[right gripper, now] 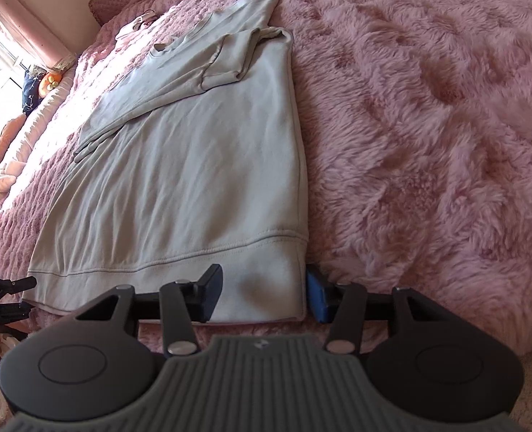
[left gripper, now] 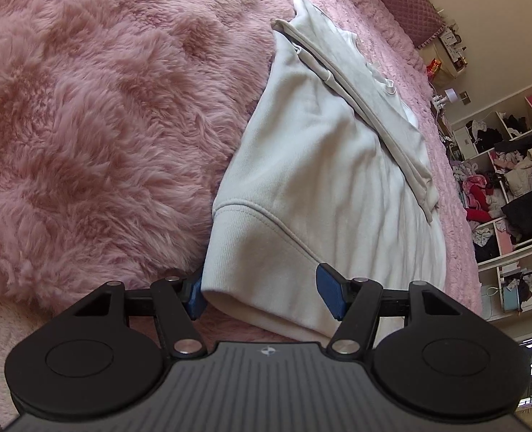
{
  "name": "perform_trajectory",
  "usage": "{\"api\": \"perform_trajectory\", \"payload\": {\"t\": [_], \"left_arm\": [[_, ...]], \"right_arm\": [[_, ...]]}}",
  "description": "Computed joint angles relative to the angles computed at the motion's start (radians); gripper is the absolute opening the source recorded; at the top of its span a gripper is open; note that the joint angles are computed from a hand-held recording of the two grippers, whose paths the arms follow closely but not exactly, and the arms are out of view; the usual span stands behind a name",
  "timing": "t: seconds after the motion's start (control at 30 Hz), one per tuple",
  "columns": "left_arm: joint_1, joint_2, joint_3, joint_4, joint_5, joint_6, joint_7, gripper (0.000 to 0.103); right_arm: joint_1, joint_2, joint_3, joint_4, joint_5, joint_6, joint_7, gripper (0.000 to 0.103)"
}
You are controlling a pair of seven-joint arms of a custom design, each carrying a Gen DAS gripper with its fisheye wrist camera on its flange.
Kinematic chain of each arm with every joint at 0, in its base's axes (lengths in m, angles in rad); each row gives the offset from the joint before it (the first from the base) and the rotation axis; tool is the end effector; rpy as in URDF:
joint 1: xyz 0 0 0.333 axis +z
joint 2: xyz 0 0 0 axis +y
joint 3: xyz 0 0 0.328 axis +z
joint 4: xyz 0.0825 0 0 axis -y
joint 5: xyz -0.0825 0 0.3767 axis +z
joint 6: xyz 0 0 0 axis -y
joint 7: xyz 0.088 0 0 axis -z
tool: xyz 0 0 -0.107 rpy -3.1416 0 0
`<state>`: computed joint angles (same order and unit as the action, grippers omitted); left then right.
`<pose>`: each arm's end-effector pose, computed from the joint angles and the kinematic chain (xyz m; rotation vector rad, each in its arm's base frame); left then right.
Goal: Fold small clothes
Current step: 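Grasp the ribbed hem with both grippers, then lift the hem with both grippers and fold it toward the collar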
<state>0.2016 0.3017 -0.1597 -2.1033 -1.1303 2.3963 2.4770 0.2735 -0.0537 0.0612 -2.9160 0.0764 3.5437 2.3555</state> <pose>0.5807 0.0196 0.2958 1.9253 -1.8786 1.0498 0.3652 0.1169 0.2978 -1.2293 2.1446 -0.2059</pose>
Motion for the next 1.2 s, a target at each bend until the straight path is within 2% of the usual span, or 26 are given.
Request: {"api": "perform_trajectory", "payload": {"t": [0.1,0.17,0.23,0.27,0.3,0.37,0.43,0.47,0.57,0.73,0.83,0.9,0.97,1.2], "left_arm": [[0.006,0.012,-0.004,0.013,-0.022,-0.021,-0.013,0.072],[0.017,0.022,-0.006,0.02,-0.054,-0.045,-0.019,0.072],[0.023,0.028,-0.006,0.023,-0.074,-0.063,-0.019,0.072],[0.024,0.028,-0.006,0.023,-0.078,-0.068,-0.011,0.072],[0.024,0.023,-0.006,0.019,-0.083,-0.067,0.003,0.066],[0.014,0.008,-0.006,0.007,-0.081,-0.047,0.036,0.047],[0.005,-0.003,-0.007,-0.001,-0.075,-0.038,0.076,0.02],[0.004,-0.007,-0.009,-0.005,-0.082,-0.041,0.101,0.018],[-0.007,-0.02,-0.007,-0.012,-0.091,-0.035,0.131,0.016],[-0.008,-0.021,-0.001,-0.005,-0.117,-0.068,0.136,0.014],[-0.019,-0.037,-0.003,-0.018,-0.144,-0.041,0.171,0.012],[-0.024,-0.043,-0.003,-0.018,-0.159,-0.043,0.197,0.011],[-0.025,-0.05,-0.001,-0.017,-0.18,-0.059,0.22,0.011],[-0.018,-0.038,0.008,0.027,-0.257,-0.138,0.242,0.01]], "right_arm": [[-0.008,0.011,-0.034,0.001,-0.109,0.02,0.088,0.051],[-0.017,0.012,-0.037,0.001,-0.135,0.025,0.115,0.051],[-0.02,0.01,-0.026,0.001,-0.118,0.021,0.102,0.05],[-0.018,0.004,-0.012,0.002,-0.08,0.012,0.074,0.045],[-0.015,-0.001,0.007,0.002,-0.026,0.006,0.033,0.041],[-0.011,-0.02,0.05,0.003,0.101,-0.023,-0.071,0.016],[-0.014,-0.036,0.091,0.013,0.221,-0.061,-0.171,0.01],[-0.002,-0.042,0.07,0.007,0.195,-0.058,-0.155,0.01],[-0.005,-0.061,0.074,0.011,0.215,-0.084,-0.189,0.008],[-0.01,-0.088,0.082,0.014,0.221,-0.106,-0.21,0.008],[0.002,-0.103,0.061,0.009,0.193,-0.108,-0.182,0.007],[0.022,-0.112,0.029,0.004,0.152,-0.097,-0.147,0.005],[0.058,-0.122,-0.036,-0.003,0.071,-0.073,-0.081,0.005],[0.056,-0.13,-0.1,0.01,-0.075,-0.021,0.036,0.003]]}}
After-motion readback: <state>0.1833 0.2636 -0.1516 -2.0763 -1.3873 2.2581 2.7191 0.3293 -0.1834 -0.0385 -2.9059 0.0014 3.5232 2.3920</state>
